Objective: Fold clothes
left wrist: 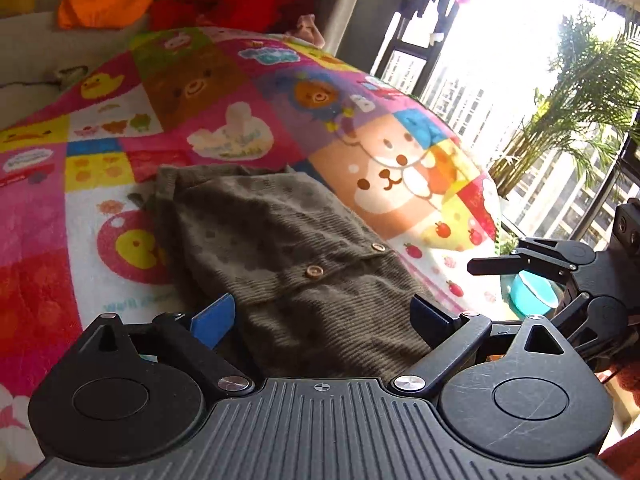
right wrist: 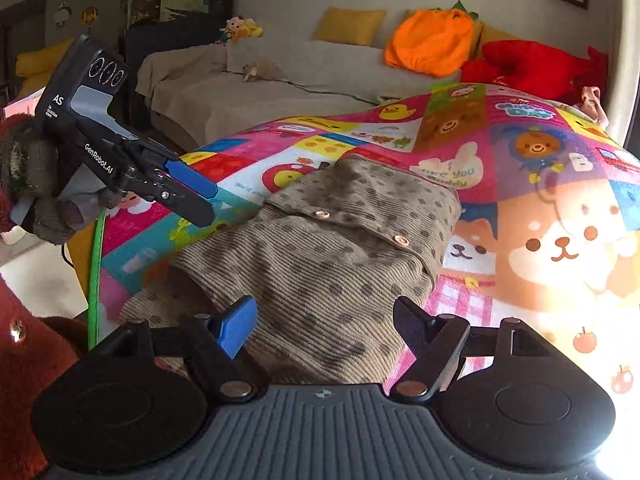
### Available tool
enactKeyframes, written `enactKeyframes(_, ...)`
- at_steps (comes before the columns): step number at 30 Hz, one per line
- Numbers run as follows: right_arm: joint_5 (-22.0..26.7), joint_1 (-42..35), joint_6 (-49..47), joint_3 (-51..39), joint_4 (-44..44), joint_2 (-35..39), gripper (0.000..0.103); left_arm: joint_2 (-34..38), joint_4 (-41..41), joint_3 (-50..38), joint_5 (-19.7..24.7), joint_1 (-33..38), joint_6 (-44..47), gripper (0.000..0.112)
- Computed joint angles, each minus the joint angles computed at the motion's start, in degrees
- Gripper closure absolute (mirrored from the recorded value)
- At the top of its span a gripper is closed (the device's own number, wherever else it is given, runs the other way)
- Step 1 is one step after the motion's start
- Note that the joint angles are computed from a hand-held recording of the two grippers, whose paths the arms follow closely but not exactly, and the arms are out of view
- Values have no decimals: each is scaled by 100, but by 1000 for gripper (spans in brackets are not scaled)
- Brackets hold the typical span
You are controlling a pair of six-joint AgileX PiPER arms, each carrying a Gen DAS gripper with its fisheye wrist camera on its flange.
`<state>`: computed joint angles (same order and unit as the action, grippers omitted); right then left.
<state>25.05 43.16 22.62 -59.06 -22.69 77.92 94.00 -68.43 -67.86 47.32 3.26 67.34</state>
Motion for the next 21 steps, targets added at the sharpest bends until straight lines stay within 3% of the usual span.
enactKeyframes(5,-265,-858,-256,-1099,685,877,27,1210,-419,-1675,262,-189,-852,14)
enactKeyframes(10,-115,-1711,-1666,-2424,2743,2049,29,2715,66,-3417,585,-469,-2208,12)
enactKeyframes(12,122,-1940,-1981,-3036,3252,2582,49,3329,577,-4186,716,-584,-3011,12)
enactKeyframes(13,251,-1986,-2011,-3321,3280,2851,53,3507,883,-4365,717,-611,-3309,12)
enactKeyframes(17,947,-1955,-1701,-4350,2504,3887,55,3612,961,-4473,998,-386,-3116,13)
enactKeyframes(21,1093,-2172,-2176,-4660,3084,4198,52,3608,1107,-4915,758,-93,-3297,13)
